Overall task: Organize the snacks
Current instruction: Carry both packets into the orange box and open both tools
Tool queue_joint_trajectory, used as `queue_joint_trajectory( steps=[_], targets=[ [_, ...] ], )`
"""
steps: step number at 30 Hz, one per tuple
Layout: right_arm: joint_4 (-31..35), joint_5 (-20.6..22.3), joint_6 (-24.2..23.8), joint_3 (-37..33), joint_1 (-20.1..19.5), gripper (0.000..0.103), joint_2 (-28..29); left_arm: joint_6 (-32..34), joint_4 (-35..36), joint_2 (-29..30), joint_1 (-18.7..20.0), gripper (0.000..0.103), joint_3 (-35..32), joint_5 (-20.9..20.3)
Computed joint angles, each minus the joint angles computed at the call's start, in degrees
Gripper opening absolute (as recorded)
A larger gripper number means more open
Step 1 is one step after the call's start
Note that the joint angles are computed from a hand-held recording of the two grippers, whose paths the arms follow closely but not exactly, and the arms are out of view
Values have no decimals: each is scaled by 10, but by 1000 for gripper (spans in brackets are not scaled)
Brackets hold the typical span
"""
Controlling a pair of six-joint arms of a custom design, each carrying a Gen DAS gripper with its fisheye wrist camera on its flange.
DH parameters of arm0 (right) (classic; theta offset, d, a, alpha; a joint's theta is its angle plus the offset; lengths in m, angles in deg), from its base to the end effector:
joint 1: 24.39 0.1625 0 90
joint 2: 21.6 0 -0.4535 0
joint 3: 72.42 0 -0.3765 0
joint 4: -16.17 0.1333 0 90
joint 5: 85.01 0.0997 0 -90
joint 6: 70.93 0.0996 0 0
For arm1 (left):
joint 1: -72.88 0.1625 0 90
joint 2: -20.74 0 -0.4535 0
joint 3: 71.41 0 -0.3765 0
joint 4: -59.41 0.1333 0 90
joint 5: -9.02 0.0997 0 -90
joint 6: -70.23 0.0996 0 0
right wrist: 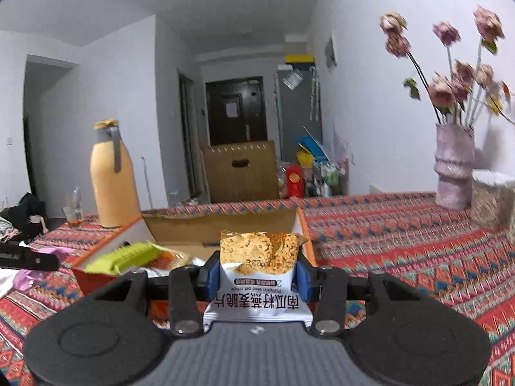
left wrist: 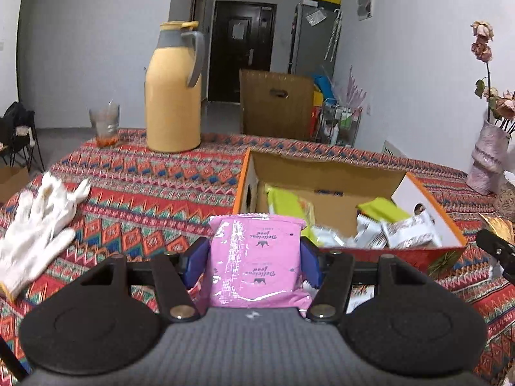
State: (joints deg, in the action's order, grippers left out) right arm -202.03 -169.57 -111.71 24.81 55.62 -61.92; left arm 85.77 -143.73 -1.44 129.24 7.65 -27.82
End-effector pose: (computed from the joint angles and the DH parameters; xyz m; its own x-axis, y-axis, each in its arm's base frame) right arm 0.0231 -0.6917 0.2031 -0.7905 -0.1425 0.5956 -0.6084 0.2943 -0.7371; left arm -0.2274 -0.7263 0.0681 -0.7537 -0.0899 -0.6510 0.5289 0.5050 -0.6821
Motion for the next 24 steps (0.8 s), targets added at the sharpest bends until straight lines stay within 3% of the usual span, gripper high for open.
queue_joint_trajectory(
  steps=[9,19,24],
  targets=[
    [54,4,0,-68,25,45,23,17,45,34,-1,61,-88,-21],
    [121,-26,20,-180,40,44,78,18,114,98,12,61,-223,-33],
    [128,-30,35,-214,35,44,99,42,106,138,22,61,-292,-34]
  ],
)
